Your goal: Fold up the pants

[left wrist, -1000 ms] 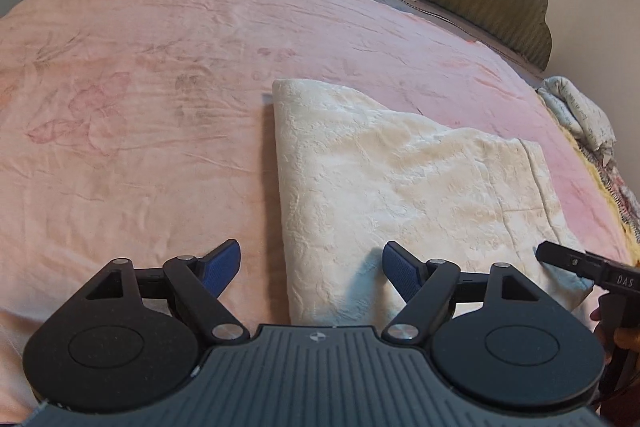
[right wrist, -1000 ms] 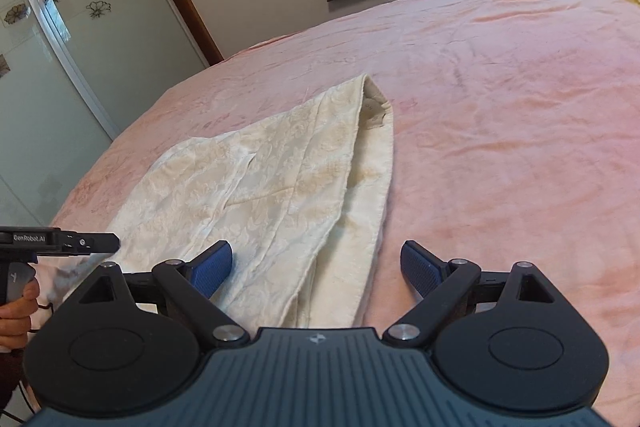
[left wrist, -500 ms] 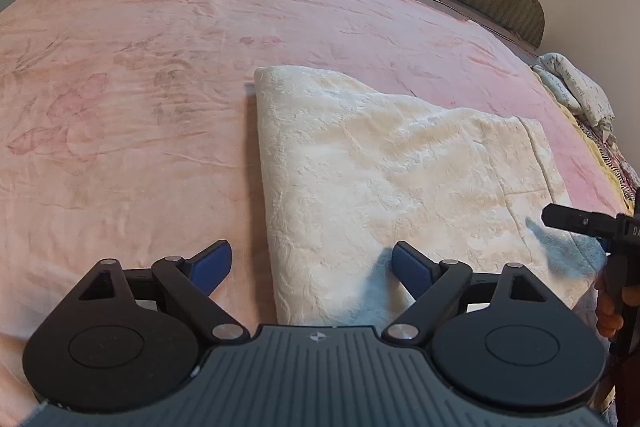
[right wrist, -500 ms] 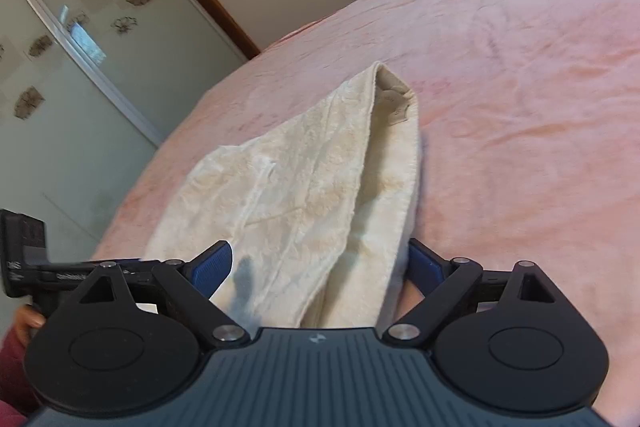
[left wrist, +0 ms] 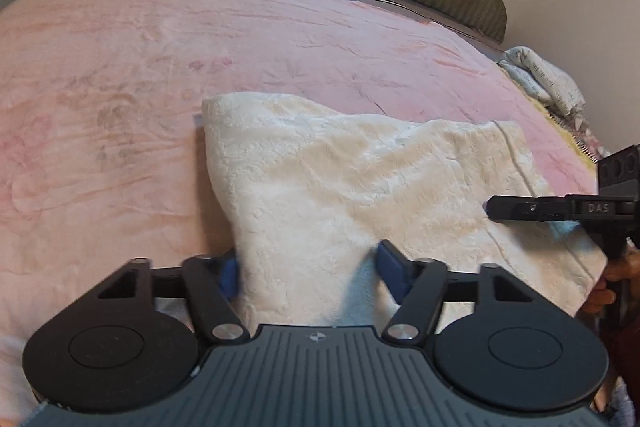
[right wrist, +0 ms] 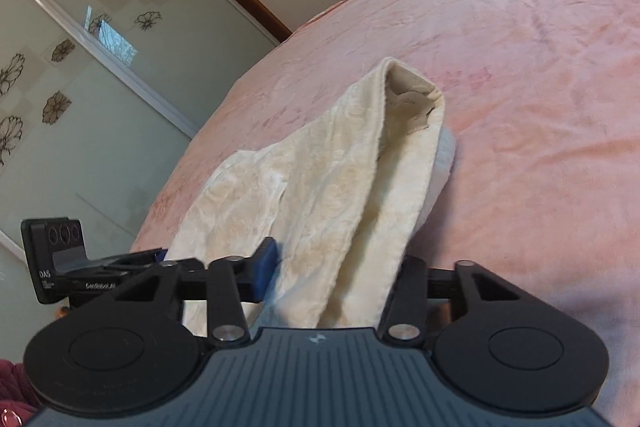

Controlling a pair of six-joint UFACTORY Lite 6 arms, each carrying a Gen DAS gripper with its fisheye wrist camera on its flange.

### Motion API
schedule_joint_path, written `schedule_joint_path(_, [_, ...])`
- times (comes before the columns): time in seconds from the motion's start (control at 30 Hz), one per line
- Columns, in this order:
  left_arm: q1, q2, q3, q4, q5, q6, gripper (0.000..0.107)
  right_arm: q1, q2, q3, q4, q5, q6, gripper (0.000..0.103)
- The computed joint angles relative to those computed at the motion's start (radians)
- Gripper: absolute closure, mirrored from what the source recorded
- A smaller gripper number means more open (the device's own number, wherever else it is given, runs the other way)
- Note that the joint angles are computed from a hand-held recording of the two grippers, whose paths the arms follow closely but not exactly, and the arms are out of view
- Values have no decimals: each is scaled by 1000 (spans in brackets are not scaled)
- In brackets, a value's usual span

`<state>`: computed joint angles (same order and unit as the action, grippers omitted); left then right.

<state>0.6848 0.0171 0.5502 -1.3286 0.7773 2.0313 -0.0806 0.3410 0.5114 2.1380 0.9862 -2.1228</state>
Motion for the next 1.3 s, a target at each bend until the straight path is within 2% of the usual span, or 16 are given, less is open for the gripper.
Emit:
schedule_joint_path(0.1, [14, -67, -48, -52, -10, 62, 78, 66, -50, -52, 131, -2, -76, 69])
schedule_joint_path(0.2, [38, -87, -60, -80, 7, 85, 91, 88, -97, -77, 160, -17, -112, 70])
schedule_joint_path(0.27, [62, -106, -70, -93, 32, 105, 95, 95, -133, -87, 162, -18, -117, 72])
schedule_joint_path(0.47, [78, -211, -80, -145, 59, 138, 96, 132, -232, -38, 126, -70, -105, 73])
schedule_joint_path(0.6, [-7, -188, 14, -259, -15, 159, 96, 169, -135, 158, 118, -117, -94, 74])
schedule_joint_path(0.77, [-159, 72, 262, -326, -181, 79, 96, 186, 118, 492, 123, -184, -30, 74])
schedule_joint_path(0.87, [-222, 197, 330, -413, -295, 153, 96, 233, 275, 678, 155, -325, 25, 72])
schedule_joint_path(0.9, [-236, 214, 326, -473, -314, 219, 96, 255, 311, 726, 167, -406, 32, 71])
schedule_joint_path(0.93, [-238, 218, 314, -521, -311, 279, 96, 268, 338, 760, 167, -467, 43, 63])
schedule_joint_path(0.97, [-238, 211, 300, -555, -307, 327, 96, 268, 348, 770, 169, -490, 54, 59])
schedule_joint_path(1.03, [-238, 190, 283, -582, -318, 372, 86, 245, 328, 722, 198, -450, 57, 49])
schedule_joint_path(1.07, [-231, 179, 279, -575, -319, 369, 75, 242, 295, 674, 269, -442, -3, 48])
schedule_joint_path(1.1, [-216, 167, 274, -549, -314, 349, 71, 248, 244, 616, 374, -468, -104, 47])
schedule_joint_path(1.17, [-165, 113, 232, -514, -278, 323, 69, 267, 99, 489, 583, -530, -313, 46])
schedule_joint_path(1.23, [-114, 58, 182, -506, -242, 315, 61, 294, -59, 324, 724, -468, -523, 44])
schedule_joint_path(1.3, [-103, 31, 157, -476, -250, 290, 51, 361, -139, 213, 778, -383, -643, 44])
